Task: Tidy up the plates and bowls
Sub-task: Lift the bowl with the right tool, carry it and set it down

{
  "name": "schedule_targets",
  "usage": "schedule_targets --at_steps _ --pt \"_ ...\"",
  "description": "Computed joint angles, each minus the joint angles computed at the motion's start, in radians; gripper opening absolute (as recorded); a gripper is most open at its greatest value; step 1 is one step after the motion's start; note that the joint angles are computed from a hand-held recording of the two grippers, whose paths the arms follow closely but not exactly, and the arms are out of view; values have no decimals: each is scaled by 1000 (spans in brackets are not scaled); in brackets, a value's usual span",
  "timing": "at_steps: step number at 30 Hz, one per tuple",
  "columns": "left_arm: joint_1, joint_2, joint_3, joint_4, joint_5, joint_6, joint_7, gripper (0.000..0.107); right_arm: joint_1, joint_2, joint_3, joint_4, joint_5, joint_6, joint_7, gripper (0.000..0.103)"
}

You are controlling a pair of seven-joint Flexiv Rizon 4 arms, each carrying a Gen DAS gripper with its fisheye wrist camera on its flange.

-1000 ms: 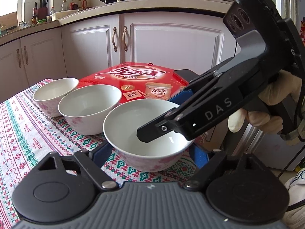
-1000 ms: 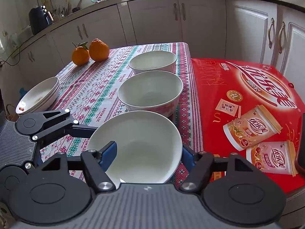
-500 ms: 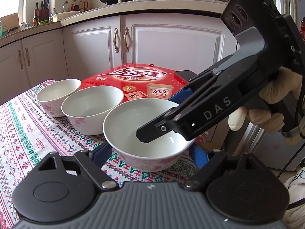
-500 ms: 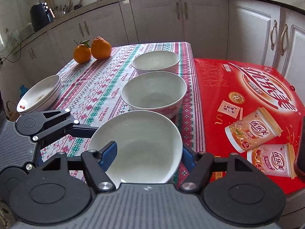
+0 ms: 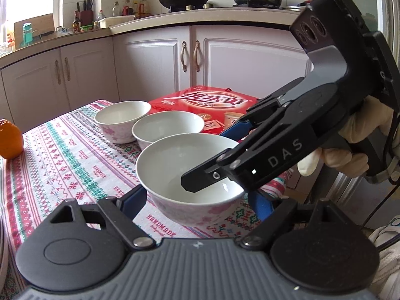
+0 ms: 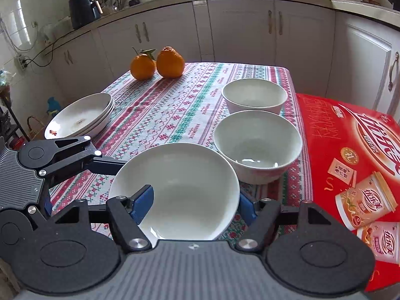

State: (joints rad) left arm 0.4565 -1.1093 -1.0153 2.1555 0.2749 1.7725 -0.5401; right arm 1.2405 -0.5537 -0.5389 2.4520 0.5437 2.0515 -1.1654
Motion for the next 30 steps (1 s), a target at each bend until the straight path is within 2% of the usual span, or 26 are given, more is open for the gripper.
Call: schedule_targets --at_steps 10,19,30 --pt "49 10 14 -9 -1 28 -46 87 -137 -8 87 -114 -122 -39 -53 76" --pt "48 11 44 -52 -7 37 -85 87 -290 -49 186 -232 -241 -85 -70 76" --pt "38 0 61 -96 -20 24 -100 87 -368 -86 228 -301 -320 -110 -59 76"
